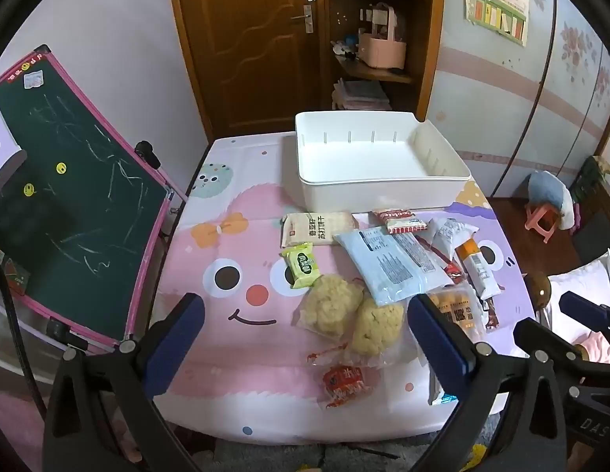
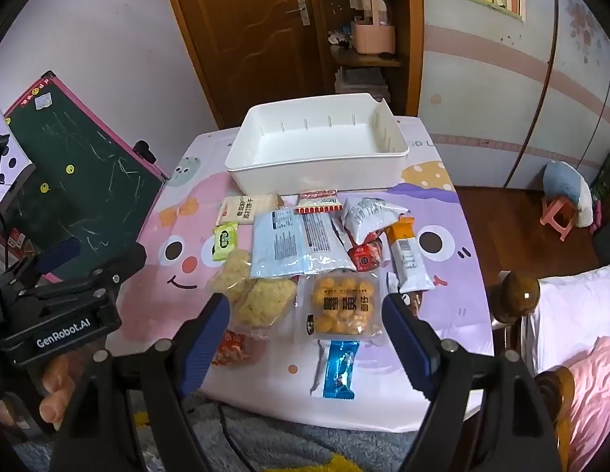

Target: Organize snacks

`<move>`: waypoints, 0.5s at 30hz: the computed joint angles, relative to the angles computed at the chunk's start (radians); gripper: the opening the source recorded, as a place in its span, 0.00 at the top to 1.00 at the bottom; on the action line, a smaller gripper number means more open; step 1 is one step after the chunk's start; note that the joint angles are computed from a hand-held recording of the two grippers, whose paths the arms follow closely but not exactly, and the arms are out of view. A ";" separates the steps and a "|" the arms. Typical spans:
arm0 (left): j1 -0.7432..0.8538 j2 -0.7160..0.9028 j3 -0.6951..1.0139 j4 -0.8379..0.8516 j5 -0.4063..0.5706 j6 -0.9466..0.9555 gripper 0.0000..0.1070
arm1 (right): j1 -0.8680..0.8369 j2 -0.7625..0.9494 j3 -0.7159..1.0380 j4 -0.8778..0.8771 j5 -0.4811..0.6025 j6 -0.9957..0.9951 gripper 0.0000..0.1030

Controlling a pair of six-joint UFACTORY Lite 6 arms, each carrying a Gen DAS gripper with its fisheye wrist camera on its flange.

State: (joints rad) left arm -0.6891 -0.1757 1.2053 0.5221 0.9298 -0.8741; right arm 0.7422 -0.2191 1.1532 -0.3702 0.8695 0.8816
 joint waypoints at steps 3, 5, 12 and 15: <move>0.001 0.005 0.003 -0.001 0.001 0.000 0.04 | 0.002 0.002 0.001 -0.001 -0.003 0.001 0.22; 0.000 0.012 0.008 0.002 0.003 -0.005 0.04 | 0.006 -0.001 -0.004 -0.008 -0.009 0.005 0.22; -0.012 -0.015 -0.047 -0.006 -0.015 -0.018 0.04 | 0.017 -0.039 -0.051 -0.016 -0.016 0.024 0.22; -0.005 -0.021 -0.042 -0.027 -0.016 0.003 0.04 | 0.009 -0.023 -0.019 -0.006 0.001 0.004 0.22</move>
State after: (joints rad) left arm -0.6936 -0.1972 1.1631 0.4952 0.9135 -0.8708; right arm 0.7512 -0.2425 1.1337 -0.3760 0.8704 0.8859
